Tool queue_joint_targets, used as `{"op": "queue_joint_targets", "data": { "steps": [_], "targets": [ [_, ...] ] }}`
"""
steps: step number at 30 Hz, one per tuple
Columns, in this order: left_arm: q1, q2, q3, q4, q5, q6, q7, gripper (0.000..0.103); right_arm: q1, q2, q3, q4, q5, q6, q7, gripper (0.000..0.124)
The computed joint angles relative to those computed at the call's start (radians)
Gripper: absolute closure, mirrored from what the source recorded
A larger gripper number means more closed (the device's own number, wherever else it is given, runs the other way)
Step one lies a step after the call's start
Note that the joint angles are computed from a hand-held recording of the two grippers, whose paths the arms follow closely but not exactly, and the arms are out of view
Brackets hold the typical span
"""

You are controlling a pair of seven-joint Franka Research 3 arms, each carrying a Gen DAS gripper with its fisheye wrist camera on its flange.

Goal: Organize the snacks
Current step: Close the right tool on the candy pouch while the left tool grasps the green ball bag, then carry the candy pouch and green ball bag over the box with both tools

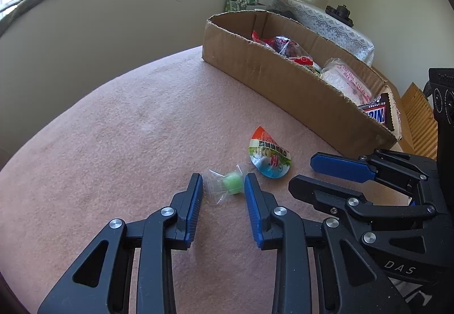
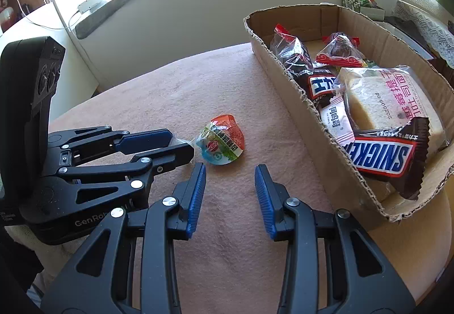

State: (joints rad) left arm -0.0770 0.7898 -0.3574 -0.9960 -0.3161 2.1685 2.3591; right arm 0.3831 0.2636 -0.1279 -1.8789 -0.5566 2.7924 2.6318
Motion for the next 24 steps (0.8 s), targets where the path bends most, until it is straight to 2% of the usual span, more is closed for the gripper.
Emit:
{"op": "queue_joint_targets", "data": {
  "steps": [6, 10, 14, 18, 19, 22, 24],
  "targets": [
    [0.006, 0.007, 0.010, 0.009, 0.008, 0.024, -0.011, 0.080, 0.024, 0.033, -0.007, 0.055, -0.042, -0.059, 0.016, 0.085],
    [0.012, 0.035, 0.014, 0.057, 0.013, 0.007, -0.034, 0.080, 0.038, 0.063, -0.010, 0.107, -0.064, -0.103, 0.027, 0.085],
    [0.020, 0.040, 0.013, 0.065, 0.012, 0.006, -0.040, 0.080, 0.038, 0.112, -0.007, 0.188, -0.044, -0.158, 0.001, 0.074],
    [0.027, 0.038, 0.011, 0.059, 0.008, 0.010, -0.049, 0.081, 0.022, 0.153, 0.004, 0.238, 0.024, -0.174, -0.057, 0.074],
    [0.028, 0.035, 0.011, 0.054, 0.007, 0.014, -0.048, 0.081, 0.024, 0.155, 0.000, 0.238, 0.030, -0.169, -0.060, 0.075],
    [0.026, 0.026, 0.012, 0.041, 0.010, 0.026, -0.054, 0.081, 0.031, 0.153, -0.010, 0.233, 0.042, -0.158, -0.076, 0.091],
    [0.028, 0.021, 0.013, 0.033, 0.010, 0.031, -0.061, 0.082, 0.031, 0.147, -0.012, 0.221, 0.050, -0.142, -0.086, 0.093]
  ]
}}
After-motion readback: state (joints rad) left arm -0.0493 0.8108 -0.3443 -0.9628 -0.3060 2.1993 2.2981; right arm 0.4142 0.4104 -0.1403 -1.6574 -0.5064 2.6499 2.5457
